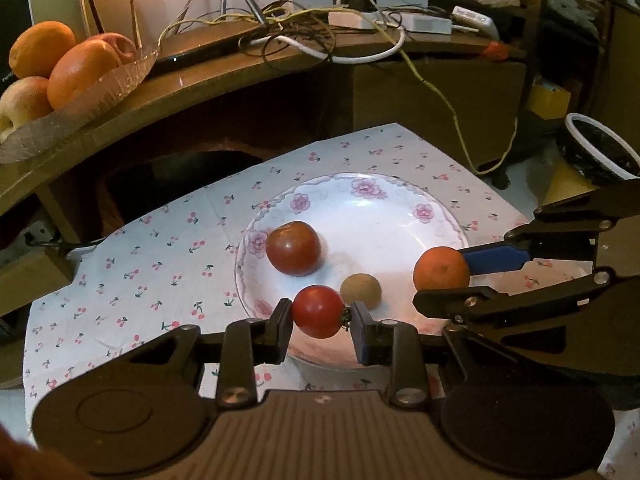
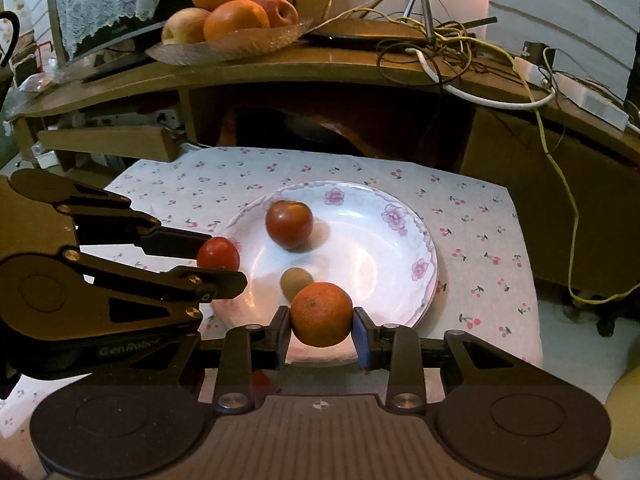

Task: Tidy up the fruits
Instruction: 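Open both grippers to release the tomato and tangerine onto the plate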

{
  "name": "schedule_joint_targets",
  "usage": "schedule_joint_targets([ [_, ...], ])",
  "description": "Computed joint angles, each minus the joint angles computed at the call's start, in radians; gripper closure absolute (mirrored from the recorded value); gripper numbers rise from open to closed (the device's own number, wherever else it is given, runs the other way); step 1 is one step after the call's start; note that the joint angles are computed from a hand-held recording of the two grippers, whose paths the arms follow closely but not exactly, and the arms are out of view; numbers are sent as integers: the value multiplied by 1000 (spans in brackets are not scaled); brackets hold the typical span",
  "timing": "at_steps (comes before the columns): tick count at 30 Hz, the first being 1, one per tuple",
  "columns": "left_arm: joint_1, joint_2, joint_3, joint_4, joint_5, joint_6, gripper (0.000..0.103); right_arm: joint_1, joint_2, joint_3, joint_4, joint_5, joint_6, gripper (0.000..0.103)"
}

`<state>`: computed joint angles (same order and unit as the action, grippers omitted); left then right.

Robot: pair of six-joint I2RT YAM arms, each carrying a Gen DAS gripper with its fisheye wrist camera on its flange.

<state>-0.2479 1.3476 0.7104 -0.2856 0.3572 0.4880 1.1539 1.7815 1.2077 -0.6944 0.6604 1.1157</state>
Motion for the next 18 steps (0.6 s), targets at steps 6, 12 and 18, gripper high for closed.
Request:
schedule_joint_targets([
  [6, -6, 68, 21, 37, -16, -12, 68, -33, 19, -5, 28, -16, -46, 68],
  [12, -10, 98, 27, 52, -25, -12, 67, -47, 28, -8, 43, -30, -60, 67],
  [18, -12, 100, 32, 56, -31, -26, 66, -49, 32, -6, 46, -19, -63, 66],
])
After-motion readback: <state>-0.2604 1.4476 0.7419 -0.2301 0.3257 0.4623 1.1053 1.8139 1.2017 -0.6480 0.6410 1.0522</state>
